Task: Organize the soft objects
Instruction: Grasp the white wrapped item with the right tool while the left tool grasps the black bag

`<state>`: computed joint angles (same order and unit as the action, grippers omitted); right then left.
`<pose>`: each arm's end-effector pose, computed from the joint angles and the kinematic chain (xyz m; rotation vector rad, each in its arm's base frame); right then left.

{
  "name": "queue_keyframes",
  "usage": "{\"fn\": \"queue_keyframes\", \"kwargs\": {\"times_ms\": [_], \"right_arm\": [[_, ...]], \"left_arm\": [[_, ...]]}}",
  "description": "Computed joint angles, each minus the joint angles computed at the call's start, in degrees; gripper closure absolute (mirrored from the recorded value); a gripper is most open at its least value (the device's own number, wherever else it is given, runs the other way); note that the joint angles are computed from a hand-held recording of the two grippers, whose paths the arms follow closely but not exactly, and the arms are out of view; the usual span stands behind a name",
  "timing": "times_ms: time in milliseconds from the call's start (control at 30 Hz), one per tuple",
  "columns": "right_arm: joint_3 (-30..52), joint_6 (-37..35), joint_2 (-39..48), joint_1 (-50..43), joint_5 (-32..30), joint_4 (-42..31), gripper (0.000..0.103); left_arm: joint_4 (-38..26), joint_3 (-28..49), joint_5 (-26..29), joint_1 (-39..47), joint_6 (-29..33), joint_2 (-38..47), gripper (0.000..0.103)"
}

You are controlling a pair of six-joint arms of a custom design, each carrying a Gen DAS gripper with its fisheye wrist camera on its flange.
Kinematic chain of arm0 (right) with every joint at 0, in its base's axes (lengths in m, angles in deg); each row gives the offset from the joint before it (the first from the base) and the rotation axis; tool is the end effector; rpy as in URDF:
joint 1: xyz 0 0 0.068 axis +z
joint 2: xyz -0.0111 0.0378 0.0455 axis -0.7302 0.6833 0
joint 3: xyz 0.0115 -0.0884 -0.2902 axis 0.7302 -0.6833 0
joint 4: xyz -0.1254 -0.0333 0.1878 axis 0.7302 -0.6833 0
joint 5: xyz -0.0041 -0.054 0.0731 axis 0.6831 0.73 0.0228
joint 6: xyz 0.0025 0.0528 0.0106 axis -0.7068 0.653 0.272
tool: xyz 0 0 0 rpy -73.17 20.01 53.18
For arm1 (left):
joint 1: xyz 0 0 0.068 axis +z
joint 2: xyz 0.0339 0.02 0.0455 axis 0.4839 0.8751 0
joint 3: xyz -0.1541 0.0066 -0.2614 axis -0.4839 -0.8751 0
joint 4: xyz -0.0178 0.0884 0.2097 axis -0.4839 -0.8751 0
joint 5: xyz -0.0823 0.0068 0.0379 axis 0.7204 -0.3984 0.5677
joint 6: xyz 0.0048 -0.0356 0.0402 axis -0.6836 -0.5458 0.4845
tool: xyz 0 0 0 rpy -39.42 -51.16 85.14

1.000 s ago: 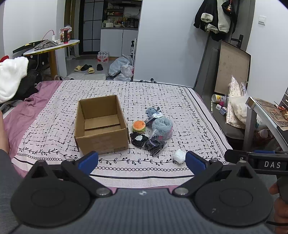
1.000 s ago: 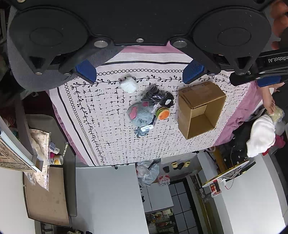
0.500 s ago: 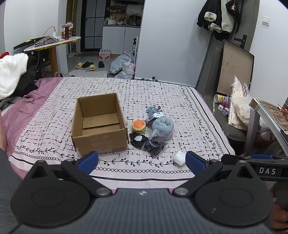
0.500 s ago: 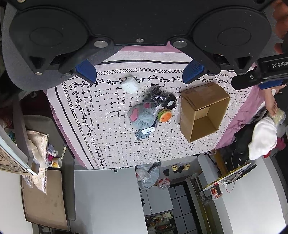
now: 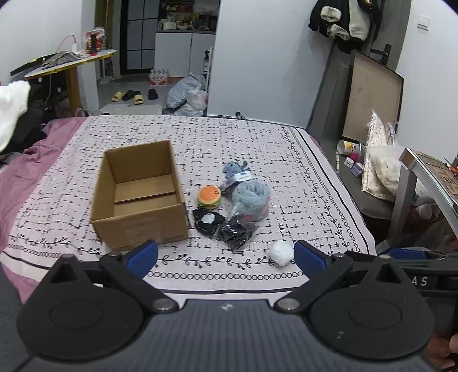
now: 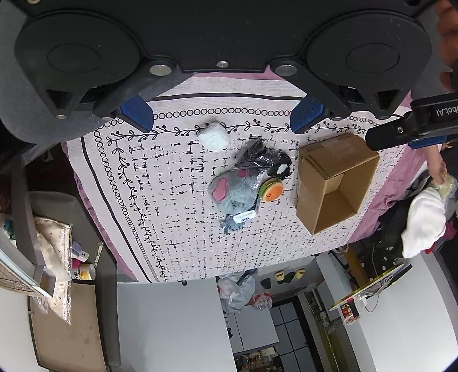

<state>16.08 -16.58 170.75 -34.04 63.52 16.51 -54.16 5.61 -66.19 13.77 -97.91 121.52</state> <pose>0.2751 0.0696 0.2069 -0.2405 2.3909 0.3741 0.1561 -0.0346 0.2512 -0.2277 2.3315 -0.0612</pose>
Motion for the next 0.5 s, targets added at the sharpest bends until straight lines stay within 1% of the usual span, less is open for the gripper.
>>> {"fn": "queue_keyframes", "kwargs": {"times_ms": [200, 500], "right_arm": [[2.3, 0.55, 4.06, -2.35, -3.41, 0.43, 0.0], [5.71, 1.8, 10.58, -2.97, -4.39, 1.06, 0.001]], "left_arm": [[4.46, -0.08, 1.67, 1.23, 0.59, 5.53, 0.003], [10.99, -0.32, 5.04, 5.24, 0.99, 14.46, 0.003]]}}
